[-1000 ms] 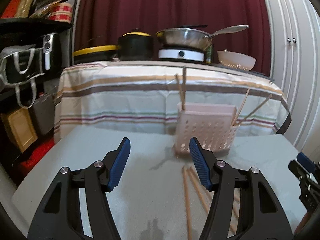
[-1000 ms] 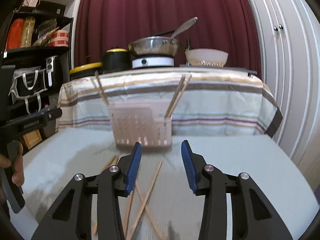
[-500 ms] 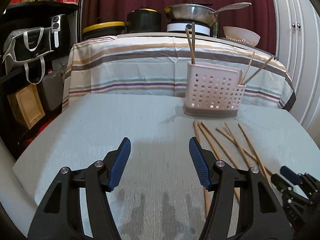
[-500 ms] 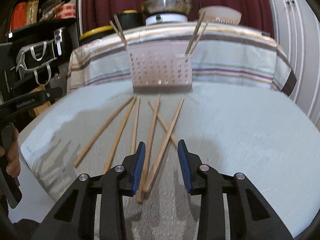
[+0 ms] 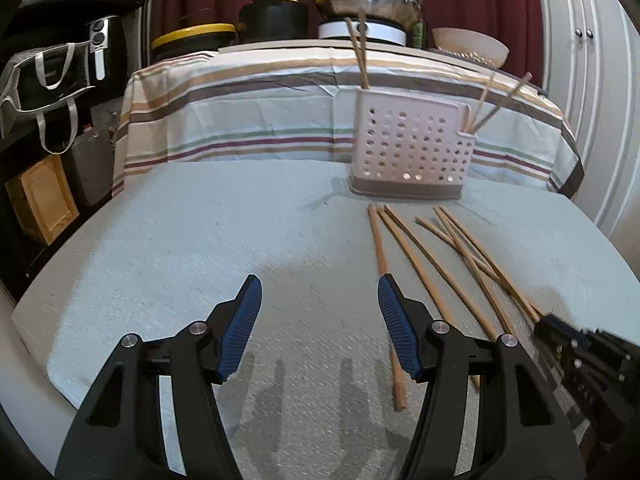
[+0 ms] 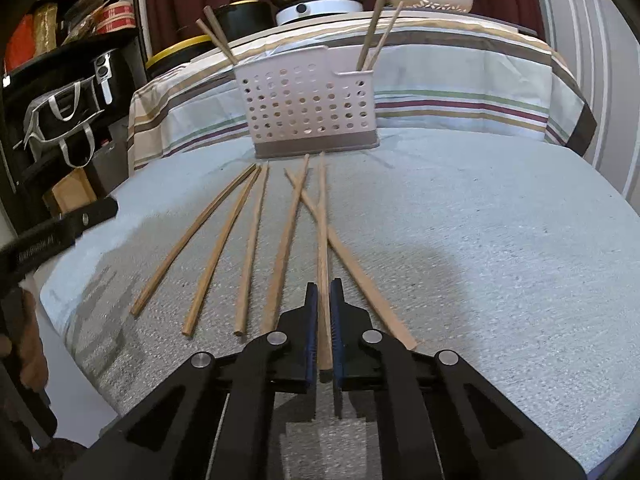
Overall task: Organize utensils
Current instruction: 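Close the right gripper on a wooden chopstick while the left gripper returns to the chopsticks, then close the left gripper on another chopstick while the right gripper holds its chopstick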
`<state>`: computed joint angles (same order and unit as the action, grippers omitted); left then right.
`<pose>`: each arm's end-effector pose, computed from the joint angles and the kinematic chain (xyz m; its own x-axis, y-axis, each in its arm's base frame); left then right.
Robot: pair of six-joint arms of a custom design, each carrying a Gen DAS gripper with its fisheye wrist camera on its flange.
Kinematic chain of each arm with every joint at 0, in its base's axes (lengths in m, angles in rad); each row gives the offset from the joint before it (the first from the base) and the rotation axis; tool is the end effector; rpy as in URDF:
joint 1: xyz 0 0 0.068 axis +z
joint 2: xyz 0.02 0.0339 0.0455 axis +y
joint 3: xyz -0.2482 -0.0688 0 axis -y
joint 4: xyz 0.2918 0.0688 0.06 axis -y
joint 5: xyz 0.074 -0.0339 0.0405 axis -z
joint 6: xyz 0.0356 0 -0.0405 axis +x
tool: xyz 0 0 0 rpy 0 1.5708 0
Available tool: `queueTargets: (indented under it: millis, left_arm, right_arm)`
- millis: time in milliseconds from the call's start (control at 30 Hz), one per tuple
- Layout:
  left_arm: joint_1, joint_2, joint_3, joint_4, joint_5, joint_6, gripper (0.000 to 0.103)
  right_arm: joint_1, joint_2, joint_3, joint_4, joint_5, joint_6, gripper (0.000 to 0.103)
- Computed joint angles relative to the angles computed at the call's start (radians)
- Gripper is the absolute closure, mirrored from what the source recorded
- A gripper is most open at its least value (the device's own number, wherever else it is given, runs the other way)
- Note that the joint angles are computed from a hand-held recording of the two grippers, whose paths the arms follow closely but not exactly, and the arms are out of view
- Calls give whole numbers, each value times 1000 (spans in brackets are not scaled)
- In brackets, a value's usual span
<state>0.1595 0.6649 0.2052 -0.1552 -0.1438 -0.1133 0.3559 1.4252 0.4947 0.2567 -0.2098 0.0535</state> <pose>0.1986 0.0371 0.1279 -0.5351 -0.1994 -0.8209 -0.3354 0.9420 -0.0102 0.2706 0.1085 0.0930 -0.6104 -0.1711 -0.7734 -0.4614 0.8705 0.1716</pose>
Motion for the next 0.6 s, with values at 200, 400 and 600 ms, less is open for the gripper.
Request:
queueTargets:
  millis: [200,400,600]
  left_arm:
    - [-54,72,0,47,-16,-15,44]
    - [-76,141,-1,86,-17,-33,51]
    - [-91,193,-3,116,-11,-41,51]
  right_arm:
    - [-26,-19,-5,19,16,-23,96]
    - [-64,-11,5,39,27,-39,96]
    - [-113,29,30,40,12,-57,96]
